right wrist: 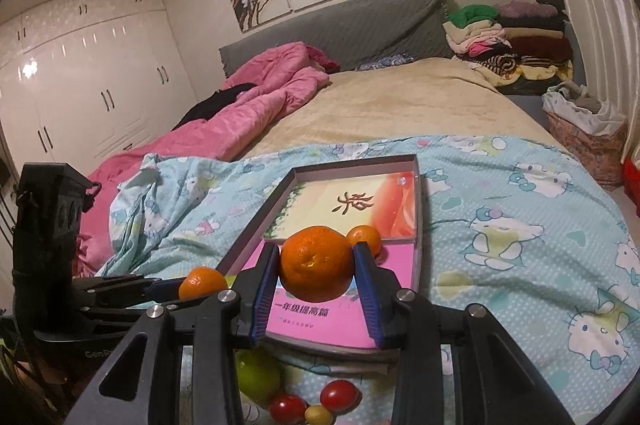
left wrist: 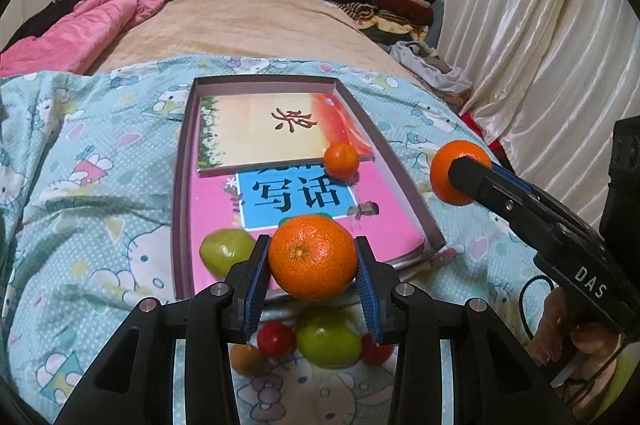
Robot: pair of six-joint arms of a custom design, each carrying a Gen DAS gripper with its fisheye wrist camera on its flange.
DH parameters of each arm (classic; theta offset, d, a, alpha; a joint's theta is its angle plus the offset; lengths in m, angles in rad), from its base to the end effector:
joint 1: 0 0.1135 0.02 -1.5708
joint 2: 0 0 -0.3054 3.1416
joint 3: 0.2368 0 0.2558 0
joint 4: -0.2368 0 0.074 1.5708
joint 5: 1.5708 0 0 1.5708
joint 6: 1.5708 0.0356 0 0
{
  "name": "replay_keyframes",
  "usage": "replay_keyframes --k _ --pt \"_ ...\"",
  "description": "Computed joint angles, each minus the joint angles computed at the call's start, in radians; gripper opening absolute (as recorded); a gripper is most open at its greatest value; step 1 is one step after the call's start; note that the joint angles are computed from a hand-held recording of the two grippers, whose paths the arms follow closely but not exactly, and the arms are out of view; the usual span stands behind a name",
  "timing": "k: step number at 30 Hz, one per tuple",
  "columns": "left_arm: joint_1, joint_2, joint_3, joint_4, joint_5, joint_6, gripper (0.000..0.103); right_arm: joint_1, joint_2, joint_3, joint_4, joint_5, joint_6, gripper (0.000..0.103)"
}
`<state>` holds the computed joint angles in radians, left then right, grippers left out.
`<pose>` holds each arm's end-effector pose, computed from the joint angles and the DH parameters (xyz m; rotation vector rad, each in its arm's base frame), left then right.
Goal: Organize fruits
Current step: 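Lift both tangerines and carry them toward the box with both tools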
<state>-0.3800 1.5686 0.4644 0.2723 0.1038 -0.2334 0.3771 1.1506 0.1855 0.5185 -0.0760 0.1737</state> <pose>0.2387 -0.0993 0.1429 0.2274 2.4266 -0.4056 0.1711 0.0707 0.1748 -0.2559 2.0260 0.4244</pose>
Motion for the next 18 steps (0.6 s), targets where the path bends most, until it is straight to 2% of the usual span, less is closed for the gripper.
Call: replay_keyframes --k 18 --pt "-0.009 0.182 0.091 0.044 0.011 -0.005 0.042 -0.02 0.1 0.012 0.05 0.008 0.0 0.038"
